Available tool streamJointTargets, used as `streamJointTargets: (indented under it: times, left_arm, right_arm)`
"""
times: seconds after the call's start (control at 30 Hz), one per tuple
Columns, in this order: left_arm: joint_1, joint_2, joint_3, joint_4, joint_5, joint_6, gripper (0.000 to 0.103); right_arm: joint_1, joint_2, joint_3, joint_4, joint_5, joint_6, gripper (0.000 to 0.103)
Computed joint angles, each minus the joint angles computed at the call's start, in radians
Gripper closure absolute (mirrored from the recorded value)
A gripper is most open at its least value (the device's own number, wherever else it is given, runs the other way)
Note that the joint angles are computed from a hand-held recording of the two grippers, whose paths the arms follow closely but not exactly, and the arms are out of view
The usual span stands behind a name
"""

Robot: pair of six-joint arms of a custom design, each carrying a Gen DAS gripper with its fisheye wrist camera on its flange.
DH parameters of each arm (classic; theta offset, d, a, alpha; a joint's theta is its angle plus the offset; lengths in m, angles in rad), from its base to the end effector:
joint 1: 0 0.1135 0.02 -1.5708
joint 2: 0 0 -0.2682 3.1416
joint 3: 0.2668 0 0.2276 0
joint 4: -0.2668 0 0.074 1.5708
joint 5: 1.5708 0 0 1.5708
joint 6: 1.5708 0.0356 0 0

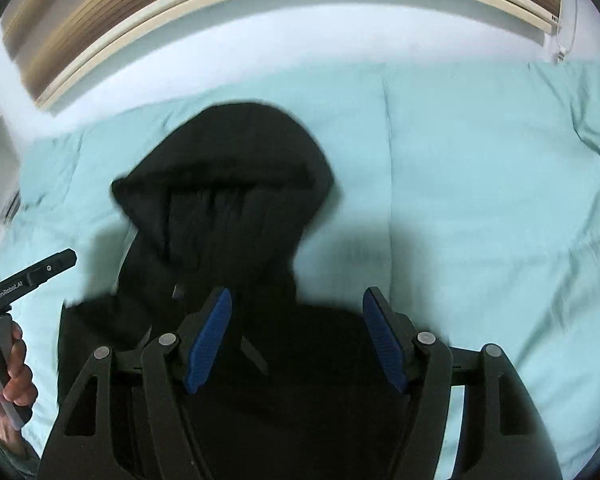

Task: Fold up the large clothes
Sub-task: 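Grasp the hood with the left gripper while the right gripper grasps beside it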

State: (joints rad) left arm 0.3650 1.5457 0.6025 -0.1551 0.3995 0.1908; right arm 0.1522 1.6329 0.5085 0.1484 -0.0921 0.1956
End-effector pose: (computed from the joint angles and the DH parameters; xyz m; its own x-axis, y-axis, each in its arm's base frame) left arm 0.2285 0.0725 0.1440 -0.8477 -0.1369 -0.5125 -0.0028 0.9673 -0.2537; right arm 0.2435 0.0407 0.1184 -0.8423 0.0666 -0.5349 -0.0389 0.9822 0.1836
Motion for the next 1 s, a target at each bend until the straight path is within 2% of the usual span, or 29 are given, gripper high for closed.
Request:
streamJointTargets:
  times: [0.1, 0.2, 0.3, 0.33, 0.4, 0.43, 0.47, 0.5, 0.53, 0.57, 0.63, 0.7, 0.73, 0.8, 0.83, 0.9, 1.0]
  left_arm:
    - [-0.055, 0.157, 0.104, 0.06, -0.001, -0.038, 0.043]
    - [-0.091, 0.304, 0.208, 0.061, 0.009, -0.018, 0.043]
    - [-0.154, 0.424, 0.264, 0.137, -0.077, -0.064, 0.043]
    - [-0.16, 0.462, 0.289, 0.148, -0.078, -0.083, 0.043]
    - [-0.158, 0.505, 0.311, 0.181, -0.063, -0.121, 0.061]
    - [-0.143, 0.523, 0.322, 0.191, -0.019, -0.137, 0.077]
    - [-0.127, 0.525, 0.32, 0.208, 0.007, -0.156, 0.085]
    - [-0.105, 0.516, 0.305, 0.234, 0.046, -0.167, 0.089]
    - [-0.076, 0.501, 0.287, 0.256, 0.1, -0.176, 0.093]
    - [-0.048, 0.484, 0.274, 0.258, 0.142, -0.179, 0.094]
    - [0.009, 0.442, 0.249, 0.255, 0.201, -0.182, 0.094]
    - [0.058, 0.464, 0.275, 0.205, 0.269, -0.164, 0.094]
    - [0.061, 0.493, 0.293, 0.191, 0.268, -0.164, 0.094]
    - [0.007, 0.613, 0.368, 0.15, 0.141, -0.172, 0.094]
    - [-0.004, 0.678, 0.408, 0.13, 0.132, -0.181, 0.094]
    - [-0.003, 0.732, 0.437, 0.125, 0.142, -0.184, 0.091]
    - [0.002, 0.682, 0.389, 0.153, 0.162, -0.137, 0.089]
  right_arm:
    - [-0.011, 0.156, 0.101, 0.064, -0.011, 0.023, 0.033]
    - [-0.035, 0.294, 0.194, 0.104, -0.055, 0.039, 0.033]
    - [-0.041, 0.398, 0.266, 0.119, -0.06, 0.045, 0.033]
    - [-0.039, 0.442, 0.306, 0.112, -0.049, 0.049, 0.033]
    - [-0.037, 0.502, 0.367, 0.086, -0.042, 0.05, 0.036]
    - [-0.038, 0.527, 0.389, 0.082, -0.049, 0.044, 0.054]
    - [-0.041, 0.538, 0.393, 0.092, -0.064, 0.039, 0.068]
    - [-0.047, 0.534, 0.375, 0.125, -0.088, 0.036, 0.076]
    - [-0.054, 0.515, 0.341, 0.164, -0.089, 0.035, 0.091]
    - [-0.073, 0.481, 0.293, 0.206, -0.1, 0.031, 0.094]
    - [-0.105, 0.443, 0.235, 0.264, -0.133, 0.043, 0.096]
    - [-0.131, 0.444, 0.2, 0.309, -0.161, 0.037, 0.096]
    - [-0.129, 0.474, 0.213, 0.309, -0.158, 0.031, 0.096]
    - [-0.106, 0.588, 0.305, 0.251, -0.134, 0.024, 0.096]
    - [-0.092, 0.675, 0.38, 0.208, -0.111, 0.019, 0.096]
    - [-0.102, 0.752, 0.441, 0.182, -0.128, 0.024, 0.096]
    - [-0.123, 0.753, 0.459, 0.149, -0.164, 0.014, 0.091]
